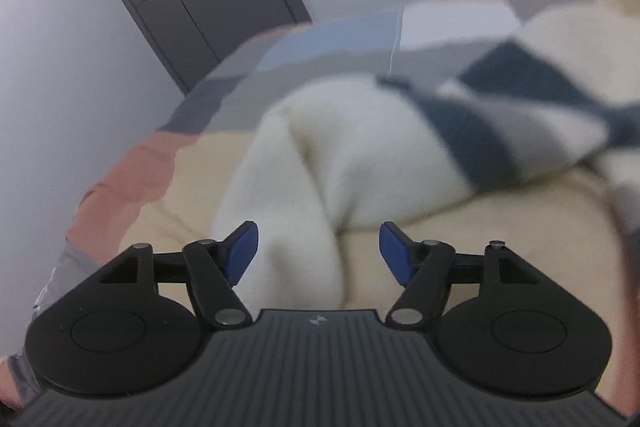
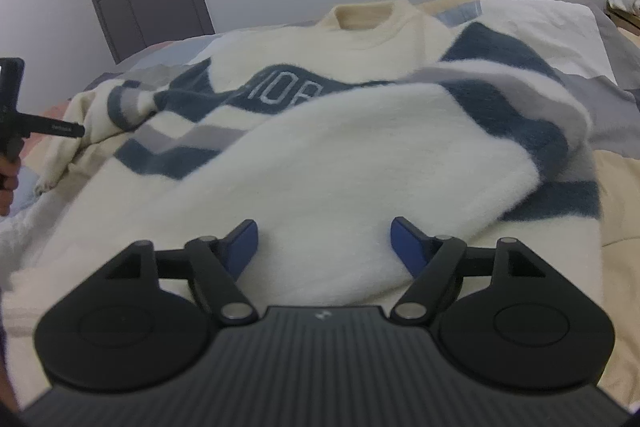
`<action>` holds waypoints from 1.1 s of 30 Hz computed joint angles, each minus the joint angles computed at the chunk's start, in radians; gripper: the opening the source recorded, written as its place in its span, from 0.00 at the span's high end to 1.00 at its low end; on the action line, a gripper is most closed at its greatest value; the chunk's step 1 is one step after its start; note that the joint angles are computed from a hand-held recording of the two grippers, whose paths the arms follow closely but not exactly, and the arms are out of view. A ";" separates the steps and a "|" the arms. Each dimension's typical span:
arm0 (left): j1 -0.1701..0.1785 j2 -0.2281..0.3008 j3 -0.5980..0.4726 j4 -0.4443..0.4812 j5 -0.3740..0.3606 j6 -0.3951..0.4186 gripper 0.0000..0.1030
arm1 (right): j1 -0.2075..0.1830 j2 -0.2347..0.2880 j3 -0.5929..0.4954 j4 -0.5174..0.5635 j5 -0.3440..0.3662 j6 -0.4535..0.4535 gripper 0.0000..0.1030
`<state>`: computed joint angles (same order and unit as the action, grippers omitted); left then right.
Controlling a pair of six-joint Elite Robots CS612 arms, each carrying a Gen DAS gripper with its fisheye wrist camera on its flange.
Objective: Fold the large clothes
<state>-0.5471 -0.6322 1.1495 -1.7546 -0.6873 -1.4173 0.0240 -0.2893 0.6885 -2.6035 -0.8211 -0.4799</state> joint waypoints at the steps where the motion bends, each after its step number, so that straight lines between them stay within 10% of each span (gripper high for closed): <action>1: 0.003 0.008 -0.011 0.035 -0.015 -0.011 0.30 | 0.000 0.002 -0.004 0.001 0.003 0.000 0.27; 6: 0.012 0.043 -0.081 0.256 -0.078 -0.140 0.34 | -0.004 0.018 -0.029 0.013 0.029 0.028 0.26; 10: 0.012 0.019 -0.079 0.317 -0.094 -0.264 0.87 | -0.007 0.022 -0.037 0.022 0.048 0.030 0.26; 19: -0.025 -0.101 -0.034 0.214 0.055 -0.219 0.93 | -0.016 0.015 -0.024 0.026 0.078 0.006 0.26; 26: -0.085 -0.157 0.005 -0.343 0.181 0.083 0.93 | -0.033 -0.013 0.025 -0.007 0.113 0.057 0.26; 33: -0.127 0.043 -0.263 -0.869 0.088 0.602 0.93 | -0.054 -0.037 0.081 -0.117 0.101 0.131 0.26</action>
<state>-0.6742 -0.5894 0.8861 -2.6233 -0.5988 -0.8150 -0.0296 -0.3264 0.7690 -2.7209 -0.7203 -0.3486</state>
